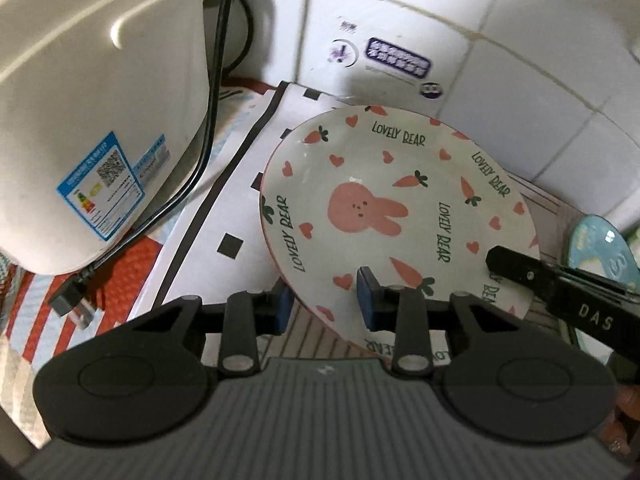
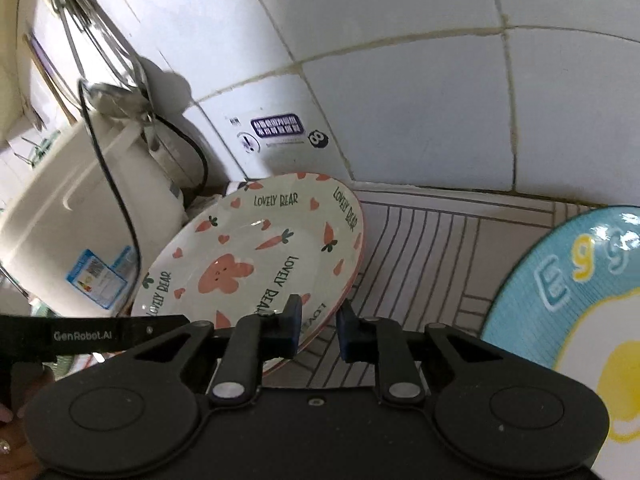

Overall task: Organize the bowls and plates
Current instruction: 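Close both grippers on the pink-rabbit plate rim, then lift the pink-rabbit plate and lower it onto the blue egg plate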

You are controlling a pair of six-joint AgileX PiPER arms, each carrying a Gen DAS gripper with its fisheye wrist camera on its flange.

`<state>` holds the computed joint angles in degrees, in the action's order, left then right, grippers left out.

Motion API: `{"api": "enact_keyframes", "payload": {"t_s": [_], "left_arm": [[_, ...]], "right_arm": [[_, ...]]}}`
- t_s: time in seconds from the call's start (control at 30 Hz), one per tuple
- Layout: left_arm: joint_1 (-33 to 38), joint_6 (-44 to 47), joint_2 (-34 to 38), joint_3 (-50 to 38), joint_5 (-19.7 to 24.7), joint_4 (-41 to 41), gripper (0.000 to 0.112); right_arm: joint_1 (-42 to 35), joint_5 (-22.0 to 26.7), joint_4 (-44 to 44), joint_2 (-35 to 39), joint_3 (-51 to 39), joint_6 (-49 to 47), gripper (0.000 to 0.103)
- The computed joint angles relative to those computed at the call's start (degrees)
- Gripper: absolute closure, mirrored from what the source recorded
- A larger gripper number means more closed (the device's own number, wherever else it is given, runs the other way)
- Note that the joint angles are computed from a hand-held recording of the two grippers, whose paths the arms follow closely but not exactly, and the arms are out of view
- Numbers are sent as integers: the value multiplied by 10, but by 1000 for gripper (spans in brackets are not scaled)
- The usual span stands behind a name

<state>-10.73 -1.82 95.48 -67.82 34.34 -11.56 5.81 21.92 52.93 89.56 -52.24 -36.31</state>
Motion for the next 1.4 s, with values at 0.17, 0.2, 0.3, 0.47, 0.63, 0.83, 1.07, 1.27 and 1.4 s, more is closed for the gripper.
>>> {"api": "enact_keyframes", "payload": {"t_s": [0.17,0.2,0.3,0.47,0.63,0.83,1.07,1.27,1.4], "left_arm": [[-14,-5,-56,8,35,2,81],[-17,1,-67,8,43,-1,81],[-37,0,-90,3,59,11,81],[-97,-40,-111,-20,83,68,81],[-160,-70,-119,-38,94,95,81],[-218,-56,-97,-63,94,77,81],[-281,-71,-61,-93,100,86,81],[-287,-46,-7,-147,139,50,81],[-271,-11,27,-172,154,11,81]], "right_arm": [[-9,22,-28,-72,35,13,79],[-12,26,-34,-88,41,20,79],[-24,40,-64,-140,60,53,78],[-93,105,-43,-204,82,51,78],[-189,171,-21,-277,113,21,78],[-344,267,3,-336,137,-39,78],[-529,385,22,-338,148,-134,77],[-605,413,18,-325,160,-172,77],[-624,421,25,-294,158,-193,76]]}}
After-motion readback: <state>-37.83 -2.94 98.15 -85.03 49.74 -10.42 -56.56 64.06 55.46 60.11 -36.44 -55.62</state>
